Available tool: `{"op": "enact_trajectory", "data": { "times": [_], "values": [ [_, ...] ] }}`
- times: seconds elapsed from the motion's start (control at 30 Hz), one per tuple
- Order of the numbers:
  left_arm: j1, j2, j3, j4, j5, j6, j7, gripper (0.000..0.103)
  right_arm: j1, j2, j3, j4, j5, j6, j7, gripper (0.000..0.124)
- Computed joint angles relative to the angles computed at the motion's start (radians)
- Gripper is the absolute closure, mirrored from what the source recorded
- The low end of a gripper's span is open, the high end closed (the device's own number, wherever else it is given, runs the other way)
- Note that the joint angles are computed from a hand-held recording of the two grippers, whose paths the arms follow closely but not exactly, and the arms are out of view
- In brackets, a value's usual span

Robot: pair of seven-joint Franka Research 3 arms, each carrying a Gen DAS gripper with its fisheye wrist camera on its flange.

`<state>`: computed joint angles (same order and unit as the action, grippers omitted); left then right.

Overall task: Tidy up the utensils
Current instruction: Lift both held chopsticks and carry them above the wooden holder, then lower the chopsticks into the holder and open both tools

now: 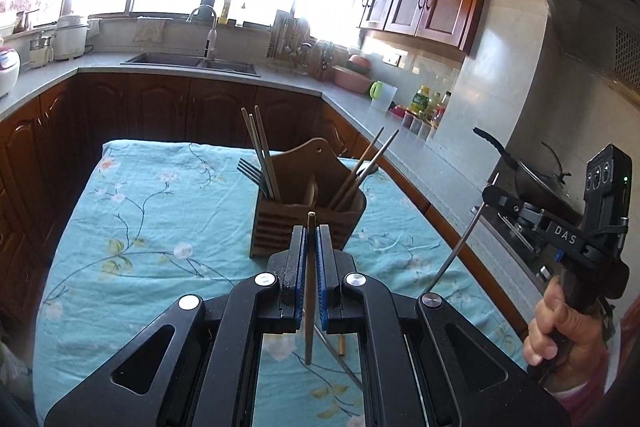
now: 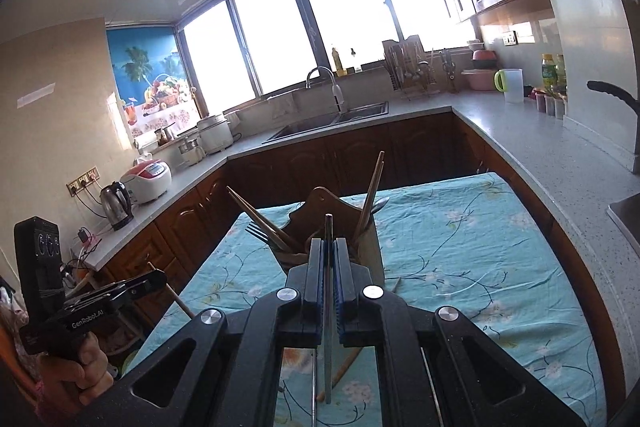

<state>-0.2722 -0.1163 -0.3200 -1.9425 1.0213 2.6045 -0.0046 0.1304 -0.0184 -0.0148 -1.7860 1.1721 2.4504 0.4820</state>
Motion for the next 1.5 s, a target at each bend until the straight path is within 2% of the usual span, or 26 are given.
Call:
{"op": "enact_trajectory", "data": {
  "times": [0.37, 0.6, 0.87, 1.0, 1.27, 1.5],
  "values": [
    [0.010, 0.027, 0.011, 0.076, 0.071, -0.022, -0.017, 0.099, -0.007, 0.065, 0.019, 0.085, 0.037, 0.020, 0.011, 0.120],
    [0.001, 0.101, 0.034, 0.238, 0.145, -0.072, 0.033, 0.099, -0.011, 0.140, 0.053, 0.219, 0.057, 0.059, 0.021, 0.119],
    [-0.037, 0.227, 0.095, 0.442, 0.222, -0.123, 0.053, 0.099, -0.019, 0.280, 0.119, 0.425, 0.063, 0.183, 0.040, 0.119],
    [-0.071, 0.295, 0.136, 0.508, 0.258, -0.154, 0.037, 0.099, -0.031, 0.361, 0.153, 0.515, 0.021, 0.212, 0.091, 0.119],
    [-0.095, 0.351, 0.185, 0.468, 0.243, -0.128, -0.053, 0.099, -0.065, 0.413, 0.232, 0.500, 0.086, 0.295, -0.003, 0.119],
    [-0.107, 0.371, 0.195, 0.423, 0.194, -0.114, -0.061, 0.099, -0.051, 0.414, 0.226, 0.432, 0.057, 0.301, -0.017, 0.119]
  ]
}}
